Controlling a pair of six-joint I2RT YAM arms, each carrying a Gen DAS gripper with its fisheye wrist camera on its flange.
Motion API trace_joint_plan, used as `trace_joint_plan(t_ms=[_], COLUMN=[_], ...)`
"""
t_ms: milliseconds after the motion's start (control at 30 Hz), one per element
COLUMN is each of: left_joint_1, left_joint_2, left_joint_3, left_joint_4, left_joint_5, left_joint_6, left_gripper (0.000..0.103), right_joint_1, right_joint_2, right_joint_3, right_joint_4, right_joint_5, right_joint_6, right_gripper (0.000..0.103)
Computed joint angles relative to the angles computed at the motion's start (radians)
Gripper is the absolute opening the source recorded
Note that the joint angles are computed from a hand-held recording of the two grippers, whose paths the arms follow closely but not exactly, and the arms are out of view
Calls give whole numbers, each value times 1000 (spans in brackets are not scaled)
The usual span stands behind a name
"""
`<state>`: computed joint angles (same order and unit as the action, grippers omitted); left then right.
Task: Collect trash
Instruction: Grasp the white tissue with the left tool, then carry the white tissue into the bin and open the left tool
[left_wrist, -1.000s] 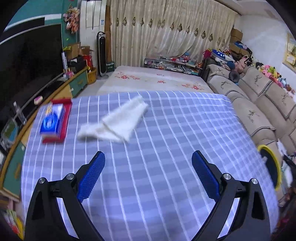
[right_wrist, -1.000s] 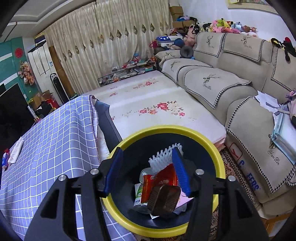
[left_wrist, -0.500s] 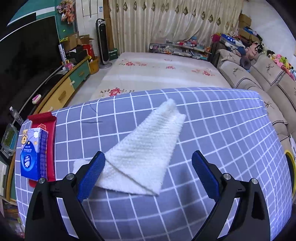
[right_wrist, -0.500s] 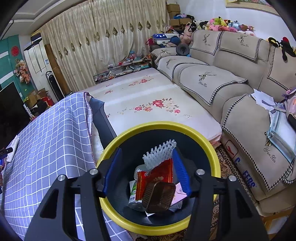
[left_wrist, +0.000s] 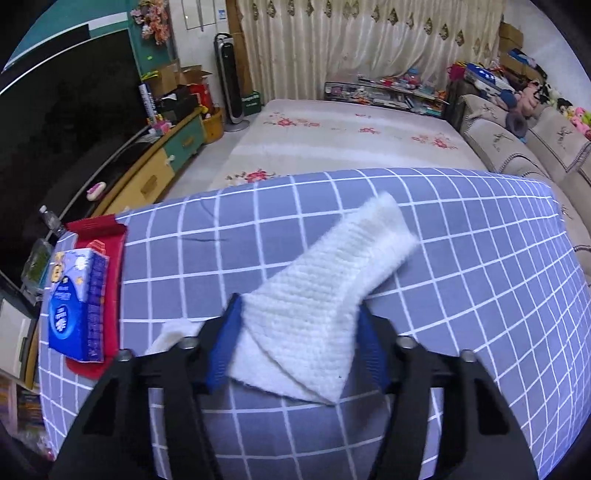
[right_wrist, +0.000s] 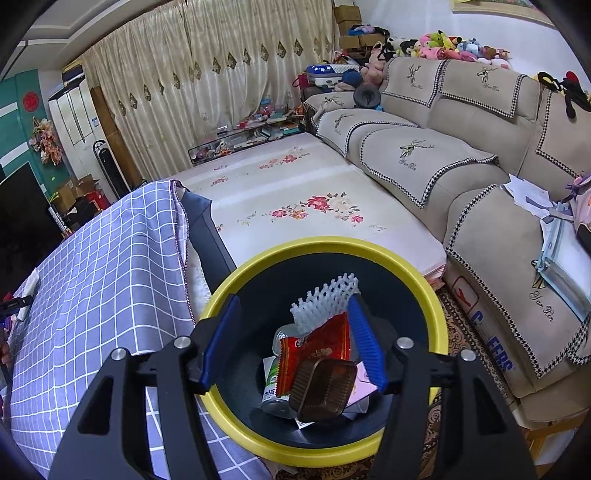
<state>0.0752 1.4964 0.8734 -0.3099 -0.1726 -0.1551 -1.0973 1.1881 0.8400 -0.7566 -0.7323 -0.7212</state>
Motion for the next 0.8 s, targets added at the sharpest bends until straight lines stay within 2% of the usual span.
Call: trace_joint_plan(t_ms=[67,167,233,333,433,500,600,667,800], left_joint_1=[-11,-22,-47,-146,-328,-503,-758,-899,-1094], left_joint_2=[-21,-54,-108,-213,-312,-338,-271,-192,10], left_joint_3=[-14,-30,-54,-83,-68,-26,95,188,384], left_joint_4=[-5,-15,-25,-73,-178,-257,-346,-371,-361], left_joint_5=[-10,-11,-17,-82,-158,-243,-320,-336,-323], left_joint_6=[-9,-19,-35,-60,-126,-196,-311,-360,-387], left_gripper=[27,17,16,16,16,16,16,16,16], right_joint_1=[-1,-8,-18,-44,-88,-124,-187,-227,-313], right_joint_2=[-1,-2,-1,-2,10,16,46,73,144], right_joint_3=[-6,-7,1,18,50,69,105,131,195], right_joint_4=[-2,-11,-27,-56,-102,-128,-177,-213,-272], right_joint_5=[-2,-8,-19,-38,-65,-83,-114,-132,-169], right_joint_6=[-4,-14,-26,-53,-102,-140,-206,-250,-330], right_gripper=[58,58,58,58,58,58,58,60,60])
